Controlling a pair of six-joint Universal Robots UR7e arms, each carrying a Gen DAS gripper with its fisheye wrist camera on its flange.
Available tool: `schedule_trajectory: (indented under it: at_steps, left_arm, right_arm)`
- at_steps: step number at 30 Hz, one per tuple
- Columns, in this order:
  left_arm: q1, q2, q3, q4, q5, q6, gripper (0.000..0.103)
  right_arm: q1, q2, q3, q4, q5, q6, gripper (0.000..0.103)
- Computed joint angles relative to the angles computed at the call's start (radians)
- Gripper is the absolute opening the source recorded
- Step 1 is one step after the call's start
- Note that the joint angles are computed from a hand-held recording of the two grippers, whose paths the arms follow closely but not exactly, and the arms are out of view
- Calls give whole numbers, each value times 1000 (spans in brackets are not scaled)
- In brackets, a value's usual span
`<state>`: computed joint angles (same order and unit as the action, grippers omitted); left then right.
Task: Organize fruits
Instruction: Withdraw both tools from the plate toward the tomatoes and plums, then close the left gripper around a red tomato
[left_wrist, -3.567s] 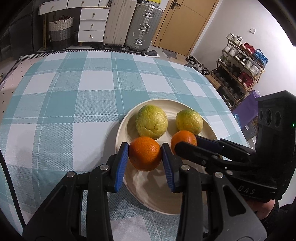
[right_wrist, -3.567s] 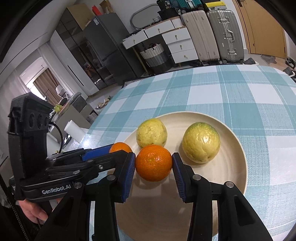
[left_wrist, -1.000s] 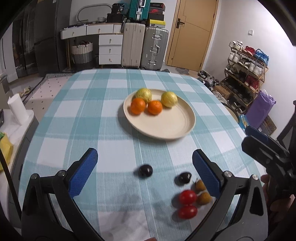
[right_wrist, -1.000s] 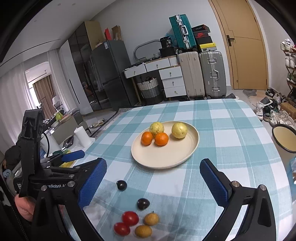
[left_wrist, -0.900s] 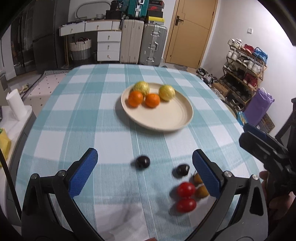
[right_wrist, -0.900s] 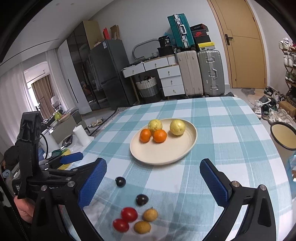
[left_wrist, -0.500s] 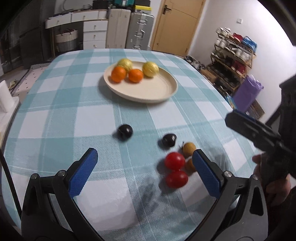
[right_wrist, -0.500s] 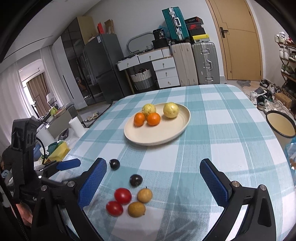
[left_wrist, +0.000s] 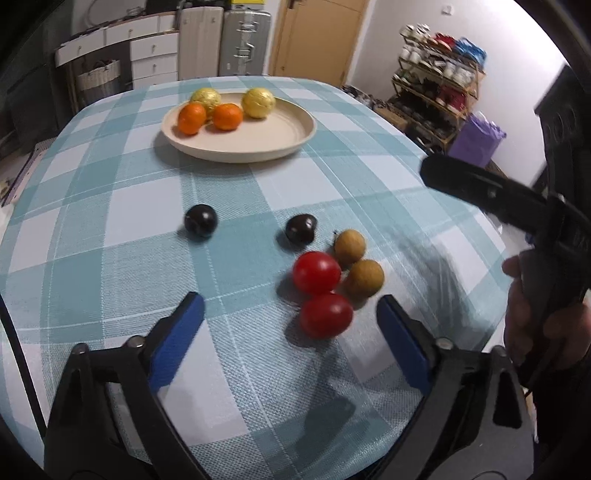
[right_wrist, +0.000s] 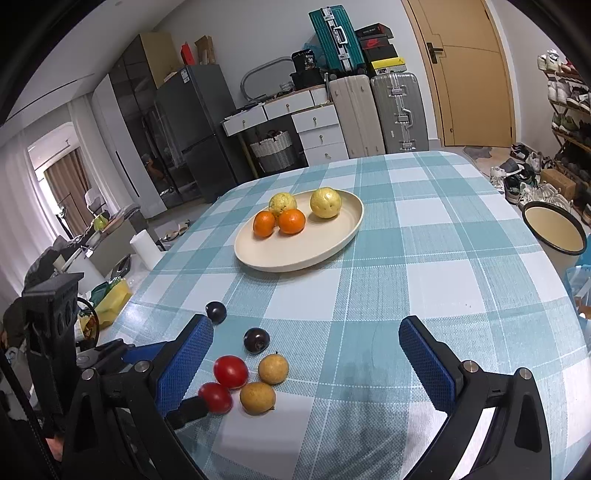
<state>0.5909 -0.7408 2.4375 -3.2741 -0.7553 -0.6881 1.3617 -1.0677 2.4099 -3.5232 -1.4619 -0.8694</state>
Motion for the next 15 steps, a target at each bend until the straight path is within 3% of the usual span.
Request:
schedule_trajectory:
  at_steps: [4, 9, 11, 15]
  left_arm:
    - [7, 8, -2, -26, -38, 40, 73]
    - [21, 11, 0, -67, -82, 73, 46]
    - [31, 9, 5, -95, -115, 92, 29]
    - [44, 1, 11, -116, -154, 114, 28]
  right_arm:
    - [-1, -2, 2, 0, 0, 2, 103]
    - [-3, 0, 4, 0, -5, 3, 103]
    - [-5, 0, 5, 2, -5, 6, 103]
    - [-8, -1, 3, 14, -5, 11, 103]
